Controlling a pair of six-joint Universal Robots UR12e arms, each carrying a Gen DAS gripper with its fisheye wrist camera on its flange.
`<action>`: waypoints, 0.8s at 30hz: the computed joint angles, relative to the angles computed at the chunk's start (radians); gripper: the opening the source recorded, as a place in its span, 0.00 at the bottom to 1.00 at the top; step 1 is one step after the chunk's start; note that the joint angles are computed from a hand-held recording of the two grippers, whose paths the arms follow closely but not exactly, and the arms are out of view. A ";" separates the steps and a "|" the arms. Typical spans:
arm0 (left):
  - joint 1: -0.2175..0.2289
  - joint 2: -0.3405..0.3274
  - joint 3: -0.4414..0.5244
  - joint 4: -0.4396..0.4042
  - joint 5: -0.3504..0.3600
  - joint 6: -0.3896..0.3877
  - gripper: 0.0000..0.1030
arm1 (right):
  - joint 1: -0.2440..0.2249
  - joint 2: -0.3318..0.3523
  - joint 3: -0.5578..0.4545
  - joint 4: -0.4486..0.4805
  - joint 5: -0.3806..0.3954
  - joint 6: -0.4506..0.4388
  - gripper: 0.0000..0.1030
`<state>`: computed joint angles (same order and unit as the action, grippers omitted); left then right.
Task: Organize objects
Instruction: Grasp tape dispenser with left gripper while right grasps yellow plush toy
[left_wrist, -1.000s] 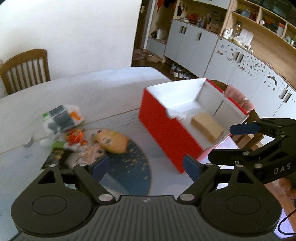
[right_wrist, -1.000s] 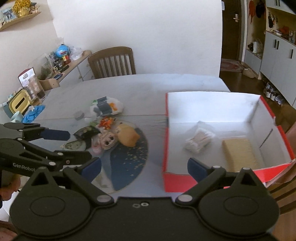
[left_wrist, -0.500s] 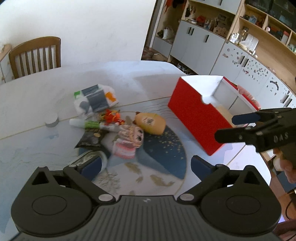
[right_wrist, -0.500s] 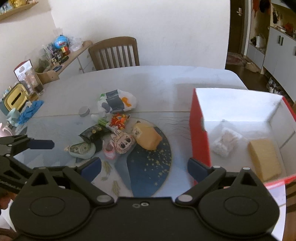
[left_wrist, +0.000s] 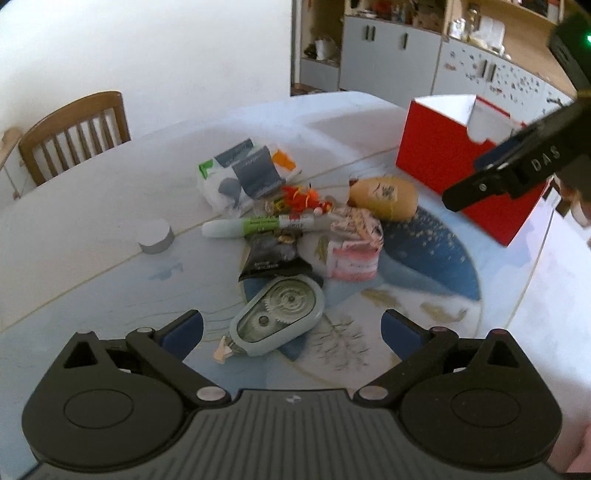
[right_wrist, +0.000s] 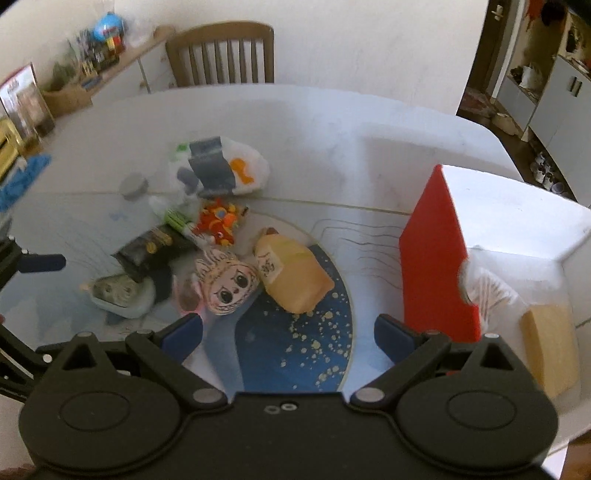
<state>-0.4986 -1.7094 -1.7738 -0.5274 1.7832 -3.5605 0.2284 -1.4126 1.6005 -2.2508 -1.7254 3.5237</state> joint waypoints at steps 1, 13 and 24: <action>0.004 -0.002 -0.004 0.006 -0.006 0.009 1.00 | -0.001 0.007 -0.006 0.008 -0.005 -0.010 0.96; 0.041 -0.034 -0.015 0.013 -0.057 0.026 1.00 | -0.034 0.061 -0.043 0.002 0.007 -0.027 0.90; 0.053 -0.049 -0.025 0.062 -0.076 0.037 0.99 | -0.048 0.089 -0.047 -0.011 0.062 -0.032 0.77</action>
<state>-0.4457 -1.7582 -1.7983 -0.4651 1.7070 -3.5237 0.1800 -1.3239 1.5538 -2.2617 -1.6635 3.4916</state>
